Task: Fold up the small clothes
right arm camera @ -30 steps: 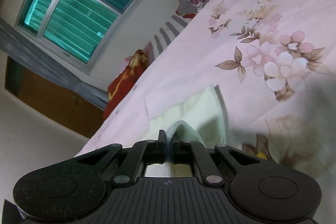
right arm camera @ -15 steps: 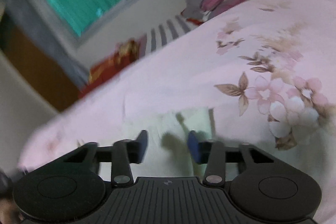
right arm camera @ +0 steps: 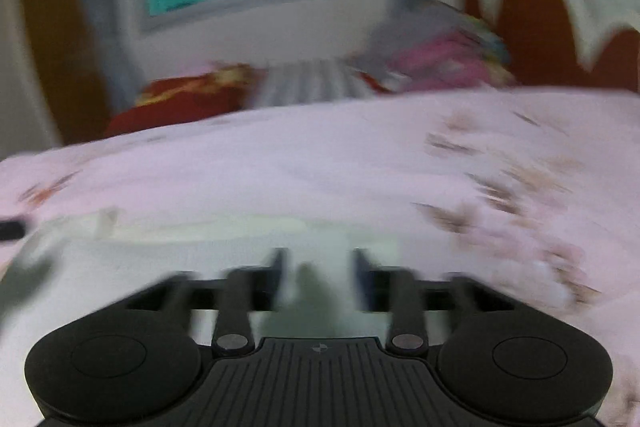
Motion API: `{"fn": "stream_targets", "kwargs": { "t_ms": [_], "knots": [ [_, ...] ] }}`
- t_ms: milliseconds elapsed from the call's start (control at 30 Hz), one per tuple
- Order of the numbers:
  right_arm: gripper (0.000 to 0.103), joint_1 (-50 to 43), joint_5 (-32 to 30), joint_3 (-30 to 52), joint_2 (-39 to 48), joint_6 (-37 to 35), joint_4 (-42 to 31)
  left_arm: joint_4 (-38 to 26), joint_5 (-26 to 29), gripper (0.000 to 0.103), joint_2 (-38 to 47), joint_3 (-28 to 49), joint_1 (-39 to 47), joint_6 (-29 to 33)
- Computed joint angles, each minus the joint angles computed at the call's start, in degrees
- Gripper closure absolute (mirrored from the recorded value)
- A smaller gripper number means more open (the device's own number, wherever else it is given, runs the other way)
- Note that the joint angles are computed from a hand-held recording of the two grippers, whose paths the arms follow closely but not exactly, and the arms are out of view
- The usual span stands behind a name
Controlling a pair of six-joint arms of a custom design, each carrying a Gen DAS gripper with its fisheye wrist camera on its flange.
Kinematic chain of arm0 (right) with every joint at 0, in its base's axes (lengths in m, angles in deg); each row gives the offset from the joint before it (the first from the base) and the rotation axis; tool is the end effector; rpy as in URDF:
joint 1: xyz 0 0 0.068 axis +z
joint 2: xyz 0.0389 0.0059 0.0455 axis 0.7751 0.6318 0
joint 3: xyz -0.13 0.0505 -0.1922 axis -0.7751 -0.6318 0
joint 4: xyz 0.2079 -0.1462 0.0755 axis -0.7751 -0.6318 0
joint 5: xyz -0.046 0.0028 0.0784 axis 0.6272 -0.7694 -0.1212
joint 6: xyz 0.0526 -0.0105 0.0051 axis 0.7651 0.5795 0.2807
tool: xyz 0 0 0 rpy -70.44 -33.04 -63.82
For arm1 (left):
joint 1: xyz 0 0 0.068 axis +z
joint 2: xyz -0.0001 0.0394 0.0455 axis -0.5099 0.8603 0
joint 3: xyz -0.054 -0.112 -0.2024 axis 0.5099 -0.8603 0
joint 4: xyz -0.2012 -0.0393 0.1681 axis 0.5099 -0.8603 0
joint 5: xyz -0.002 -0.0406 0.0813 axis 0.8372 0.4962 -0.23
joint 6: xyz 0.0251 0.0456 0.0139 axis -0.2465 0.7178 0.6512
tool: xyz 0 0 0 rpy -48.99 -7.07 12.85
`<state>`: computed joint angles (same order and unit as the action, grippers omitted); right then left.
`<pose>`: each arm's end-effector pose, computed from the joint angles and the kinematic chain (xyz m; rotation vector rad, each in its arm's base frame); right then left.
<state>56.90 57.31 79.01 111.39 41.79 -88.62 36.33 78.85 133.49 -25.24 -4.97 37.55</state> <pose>0.2154 0.0329 0.1627 -0.2742 2.2110 0.3740 0.2408 0.0955 0.1666 -0.0449 2.2493 -0.3030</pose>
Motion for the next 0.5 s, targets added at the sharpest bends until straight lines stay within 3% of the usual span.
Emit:
{"fn": "stream_targets", "kwargs": {
  "t_ms": [67,100,167,233,300,400,467,500],
  "knots": [
    [0.031,7.1,1.2,-1.8,-3.7,0.1,-1.2,2.4,-3.8,0.046,-1.2,-2.2,-7.1,0.6],
    [0.035,10.0,1.6,-1.7,-3.2,0.8,-1.0,3.3,-5.2,0.044,-0.9,-2.6,-9.2,0.1],
    [0.055,14.6,2.0,-0.8,-0.8,1.6,-0.7,4.3,-5.9,0.043,1.8,-2.1,-11.0,-2.0],
    [0.055,17.0,3.4,0.3,2.7,0.3,0.6,5.3,-6.1,0.044,3.9,-1.8,-10.1,-2.1],
    [0.055,15.1,1.9,0.1,4.3,-2.4,2.3,7.3,-7.2,0.044,4.8,-2.1,-7.0,-0.8],
    [0.053,7.7,11.5,0.3,7.3,-1.6,5.1,9.0,-6.8,0.045,7.1,-1.5,-0.4,0.8],
    [0.052,-0.8,4.4,1.8,10.8,0.5,5.6,7.8,-5.0,0.045,8.0,-0.1,2.0,1.6],
    [0.052,-2.2,4.0,2.7,11.5,-1.3,4.3,6.5,-5.2,0.045,7.4,0.4,2.2,1.4]
  ]
}}
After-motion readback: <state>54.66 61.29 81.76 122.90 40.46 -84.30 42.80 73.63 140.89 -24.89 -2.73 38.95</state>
